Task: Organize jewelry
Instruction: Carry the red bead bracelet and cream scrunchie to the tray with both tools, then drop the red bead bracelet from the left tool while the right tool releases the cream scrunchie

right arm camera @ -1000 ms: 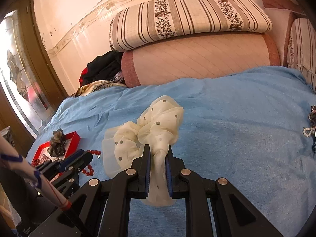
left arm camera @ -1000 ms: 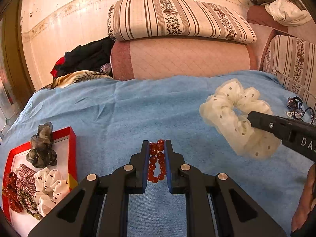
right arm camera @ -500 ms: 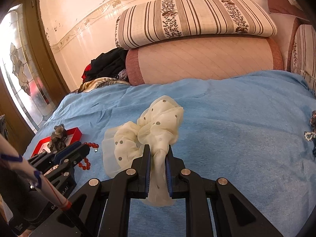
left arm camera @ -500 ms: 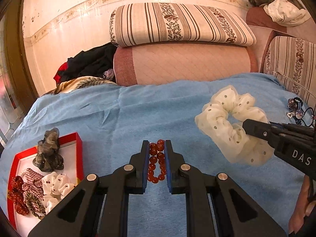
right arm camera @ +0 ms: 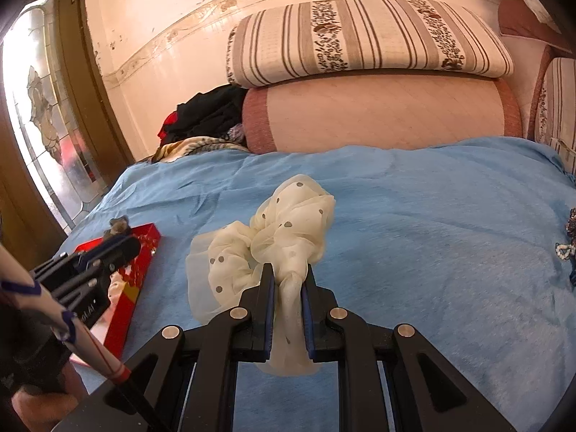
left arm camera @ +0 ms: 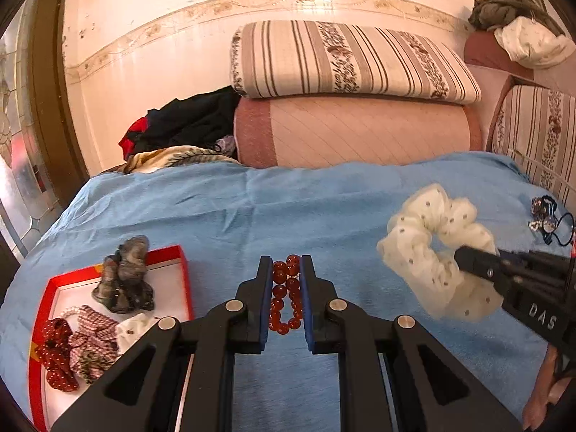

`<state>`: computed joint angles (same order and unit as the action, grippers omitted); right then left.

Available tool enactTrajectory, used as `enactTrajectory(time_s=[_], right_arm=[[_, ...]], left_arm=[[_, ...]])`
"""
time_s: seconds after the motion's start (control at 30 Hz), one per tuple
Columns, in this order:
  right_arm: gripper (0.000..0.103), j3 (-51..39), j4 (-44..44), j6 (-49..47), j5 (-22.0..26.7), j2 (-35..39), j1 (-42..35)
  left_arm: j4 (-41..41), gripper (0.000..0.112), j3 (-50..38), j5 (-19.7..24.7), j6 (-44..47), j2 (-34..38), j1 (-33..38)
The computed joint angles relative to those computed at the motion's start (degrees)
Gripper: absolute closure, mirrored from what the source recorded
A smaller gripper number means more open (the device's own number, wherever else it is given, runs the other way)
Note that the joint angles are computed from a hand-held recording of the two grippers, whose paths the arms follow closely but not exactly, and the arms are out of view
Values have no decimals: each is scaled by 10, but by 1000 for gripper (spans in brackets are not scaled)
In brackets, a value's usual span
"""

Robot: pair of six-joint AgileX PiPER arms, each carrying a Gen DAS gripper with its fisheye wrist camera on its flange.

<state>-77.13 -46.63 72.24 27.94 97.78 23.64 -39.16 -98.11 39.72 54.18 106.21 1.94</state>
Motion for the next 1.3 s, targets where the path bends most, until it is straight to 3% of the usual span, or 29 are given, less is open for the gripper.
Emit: enactTrajectory(time_s=[0.5,0.93,1.3], right_arm=[[89,-57,-38,57,61,18,124],[89,-238,44,-57,73,129,190],[89,-405,147,-178,108,247,207]], left_arm=[[-118,98,-32,93,50,-29,172],[-78,98,-195,174,-41,88,308],[4,98,-301,221,-114,174,303]])
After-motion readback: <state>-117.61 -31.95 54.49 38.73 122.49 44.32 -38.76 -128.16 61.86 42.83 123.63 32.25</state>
